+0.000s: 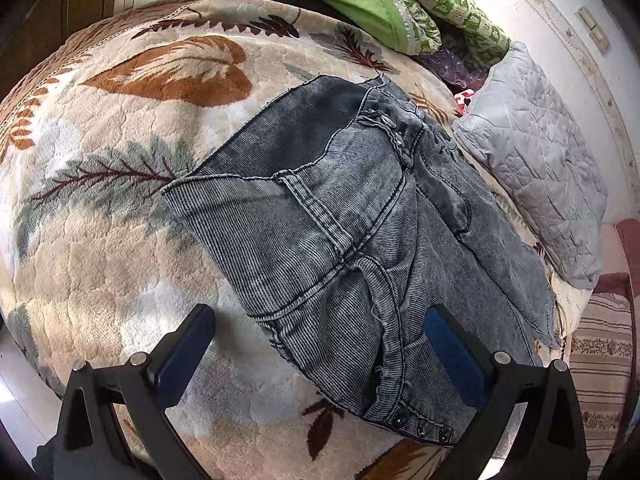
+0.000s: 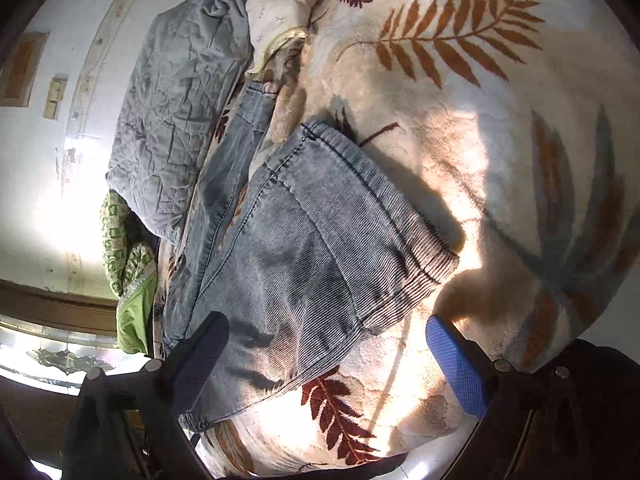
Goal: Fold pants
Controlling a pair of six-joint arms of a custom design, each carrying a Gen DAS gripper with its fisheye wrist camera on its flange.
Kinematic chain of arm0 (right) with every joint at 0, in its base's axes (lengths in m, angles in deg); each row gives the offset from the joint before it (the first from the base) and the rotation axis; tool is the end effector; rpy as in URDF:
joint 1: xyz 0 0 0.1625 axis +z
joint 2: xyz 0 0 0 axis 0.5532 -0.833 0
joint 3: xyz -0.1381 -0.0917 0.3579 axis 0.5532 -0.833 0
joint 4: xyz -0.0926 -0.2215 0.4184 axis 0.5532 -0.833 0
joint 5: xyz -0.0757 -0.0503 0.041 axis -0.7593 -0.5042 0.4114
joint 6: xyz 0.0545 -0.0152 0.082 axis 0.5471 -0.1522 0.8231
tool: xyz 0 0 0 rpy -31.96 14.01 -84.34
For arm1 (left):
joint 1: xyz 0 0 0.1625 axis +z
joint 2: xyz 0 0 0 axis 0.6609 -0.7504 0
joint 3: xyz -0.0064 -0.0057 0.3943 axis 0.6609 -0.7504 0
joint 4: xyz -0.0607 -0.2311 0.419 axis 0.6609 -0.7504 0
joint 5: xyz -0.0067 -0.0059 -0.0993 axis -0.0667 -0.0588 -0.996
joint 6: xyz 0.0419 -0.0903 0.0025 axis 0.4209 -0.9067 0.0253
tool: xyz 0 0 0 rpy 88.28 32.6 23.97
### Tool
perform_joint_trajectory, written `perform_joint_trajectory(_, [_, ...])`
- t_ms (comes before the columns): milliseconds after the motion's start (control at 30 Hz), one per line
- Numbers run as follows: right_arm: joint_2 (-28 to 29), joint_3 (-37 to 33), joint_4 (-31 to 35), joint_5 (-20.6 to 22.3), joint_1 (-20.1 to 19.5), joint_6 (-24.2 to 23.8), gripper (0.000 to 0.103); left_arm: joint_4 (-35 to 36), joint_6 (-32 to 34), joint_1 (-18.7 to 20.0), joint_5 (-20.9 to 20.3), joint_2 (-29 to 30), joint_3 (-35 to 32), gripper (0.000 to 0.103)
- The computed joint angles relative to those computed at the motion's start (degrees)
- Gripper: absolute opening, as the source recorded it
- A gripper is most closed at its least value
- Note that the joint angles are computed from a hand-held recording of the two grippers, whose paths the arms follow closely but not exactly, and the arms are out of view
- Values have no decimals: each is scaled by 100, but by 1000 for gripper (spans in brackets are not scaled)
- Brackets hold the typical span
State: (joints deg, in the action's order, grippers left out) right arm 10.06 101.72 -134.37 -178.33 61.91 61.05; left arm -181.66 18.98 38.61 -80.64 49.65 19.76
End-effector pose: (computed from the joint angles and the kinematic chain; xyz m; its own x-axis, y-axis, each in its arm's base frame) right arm 0.1574 -0.6629 0.1557 -0.7344 0.6122 -0.2928 0.5890 0.3607 -0.7232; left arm 0.0180 -0.9148 0.3393 -0.9336 -0.1736 -0.3136 0.0128 0.8582 -0.5131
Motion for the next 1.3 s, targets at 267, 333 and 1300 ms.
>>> perform_joint_trajectory(267, [54,-192,156,-334,-34,-174,67,-314,-1143,368,-1269,12,-224,103])
perform_joint_trajectory(333, [49,-187,181,-335,-54,-181,57,-270,-1081,369,-1298,26,-249,103])
perform_joint_trajectory(1300, [-455,-91,1582,-1503,127,-629,30,-387,-684,-45,-6,-1430,1832,18])
